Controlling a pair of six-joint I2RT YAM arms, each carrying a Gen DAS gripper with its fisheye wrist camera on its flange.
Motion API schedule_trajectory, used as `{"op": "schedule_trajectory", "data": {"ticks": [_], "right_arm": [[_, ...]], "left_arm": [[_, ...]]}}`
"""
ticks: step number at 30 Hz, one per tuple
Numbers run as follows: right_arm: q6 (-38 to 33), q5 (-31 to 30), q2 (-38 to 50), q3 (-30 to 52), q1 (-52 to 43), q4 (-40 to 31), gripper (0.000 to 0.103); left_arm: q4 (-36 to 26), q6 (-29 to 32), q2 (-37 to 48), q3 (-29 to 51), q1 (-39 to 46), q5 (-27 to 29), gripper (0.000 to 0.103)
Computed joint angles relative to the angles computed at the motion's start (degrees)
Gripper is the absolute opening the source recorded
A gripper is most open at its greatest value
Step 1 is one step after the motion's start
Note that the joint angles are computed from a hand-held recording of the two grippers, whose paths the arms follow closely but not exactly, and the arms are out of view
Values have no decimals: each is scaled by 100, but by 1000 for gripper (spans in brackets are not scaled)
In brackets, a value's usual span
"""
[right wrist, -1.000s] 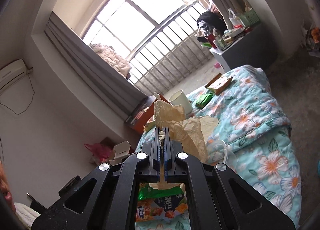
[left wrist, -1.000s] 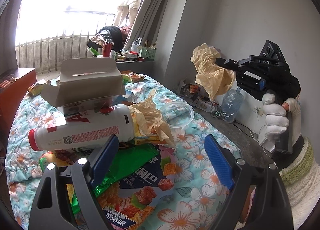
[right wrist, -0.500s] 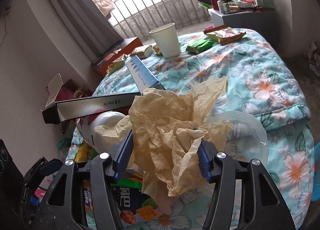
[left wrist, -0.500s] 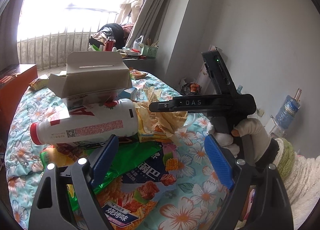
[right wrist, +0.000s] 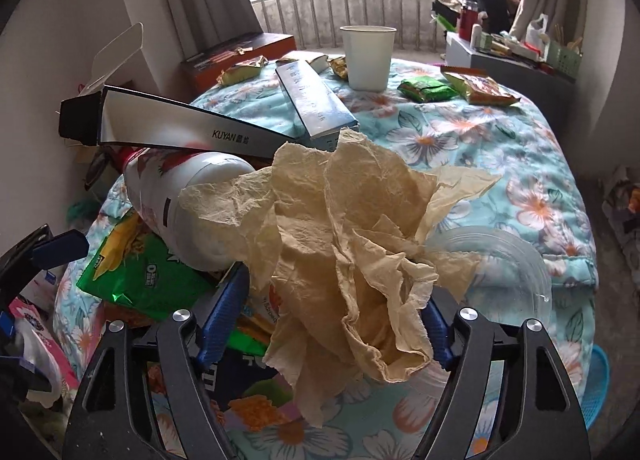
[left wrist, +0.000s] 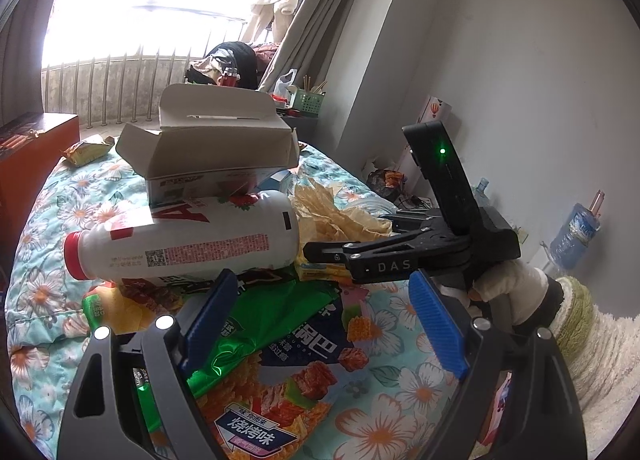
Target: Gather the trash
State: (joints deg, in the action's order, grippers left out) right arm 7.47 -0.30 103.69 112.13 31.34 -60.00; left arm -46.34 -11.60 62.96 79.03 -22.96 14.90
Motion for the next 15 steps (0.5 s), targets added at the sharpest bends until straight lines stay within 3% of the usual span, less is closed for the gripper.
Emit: {"op": "schedule_trajectory", "data": {"ticks": [3,5,7,12,15], "right_arm": [[287,-276,-59,-113,-110,92,41],[511,-336,-75,-182,-179,122,20],[770,-518,-168,-374,-298,240,7],[1450,-1238,-800,-1172,-700,990,3],[1797,-1780,-1301,-1622,-993,1500,3]], "left_arm": [[-1,-4,13,33,-130,-179,85],[19,56,62,78,-295,-409,85],[71,141,134,113,-542,-764,85],[222,320,331,117,-1078,-1496,85],[285,532,436,112,-1372,-1867,79]]}}
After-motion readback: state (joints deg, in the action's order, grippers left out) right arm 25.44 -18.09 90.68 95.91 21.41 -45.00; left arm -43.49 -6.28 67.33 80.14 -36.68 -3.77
